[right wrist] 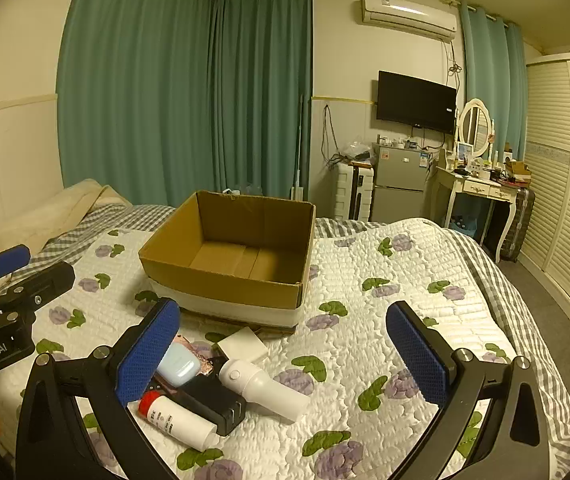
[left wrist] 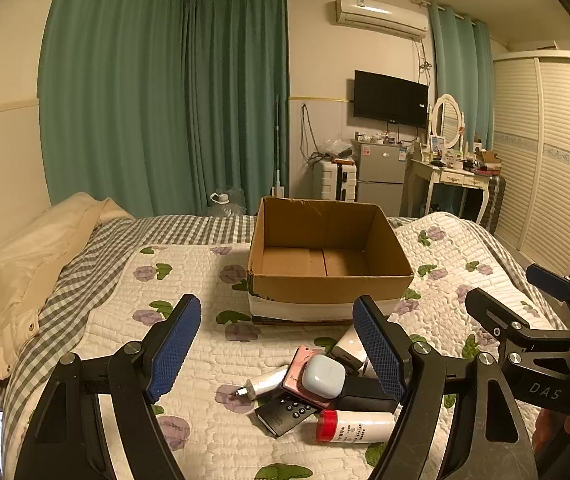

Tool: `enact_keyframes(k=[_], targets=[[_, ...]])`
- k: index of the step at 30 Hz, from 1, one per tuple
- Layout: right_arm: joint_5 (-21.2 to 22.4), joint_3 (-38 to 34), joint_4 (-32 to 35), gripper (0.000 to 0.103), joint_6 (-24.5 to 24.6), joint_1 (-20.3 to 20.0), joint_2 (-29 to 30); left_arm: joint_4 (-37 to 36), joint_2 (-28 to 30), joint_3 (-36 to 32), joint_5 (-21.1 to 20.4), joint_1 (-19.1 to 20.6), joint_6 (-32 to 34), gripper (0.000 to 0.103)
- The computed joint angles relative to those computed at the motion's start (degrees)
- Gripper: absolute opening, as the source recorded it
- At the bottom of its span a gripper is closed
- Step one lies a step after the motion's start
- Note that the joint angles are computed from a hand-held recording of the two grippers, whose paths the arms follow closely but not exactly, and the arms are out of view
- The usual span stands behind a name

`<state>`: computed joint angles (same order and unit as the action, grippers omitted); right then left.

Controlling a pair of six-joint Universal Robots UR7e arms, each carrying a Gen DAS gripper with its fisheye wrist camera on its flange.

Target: Organize rigid objects

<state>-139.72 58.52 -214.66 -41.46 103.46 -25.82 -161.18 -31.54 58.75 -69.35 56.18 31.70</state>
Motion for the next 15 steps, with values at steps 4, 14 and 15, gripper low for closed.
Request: enact_keyframes(k=[4,14,15], targets=[[0.06,0.11,0.13,0.103,0.07,0.03,0.0,0.22,0.13,-0.23,-0.06,-0.03,0.17,0.081],[0.04,-0.41,0.84,0.103,0.18,0.08,0.24,0.32,0.06,-0.4,-0.37,0.34,0.04,0.081],[0.06,-0.41,0.88,0.103,0.17,0.07,0.22,0.39,0.12,-0.55,-0.39,0.37,0.03,0.081]])
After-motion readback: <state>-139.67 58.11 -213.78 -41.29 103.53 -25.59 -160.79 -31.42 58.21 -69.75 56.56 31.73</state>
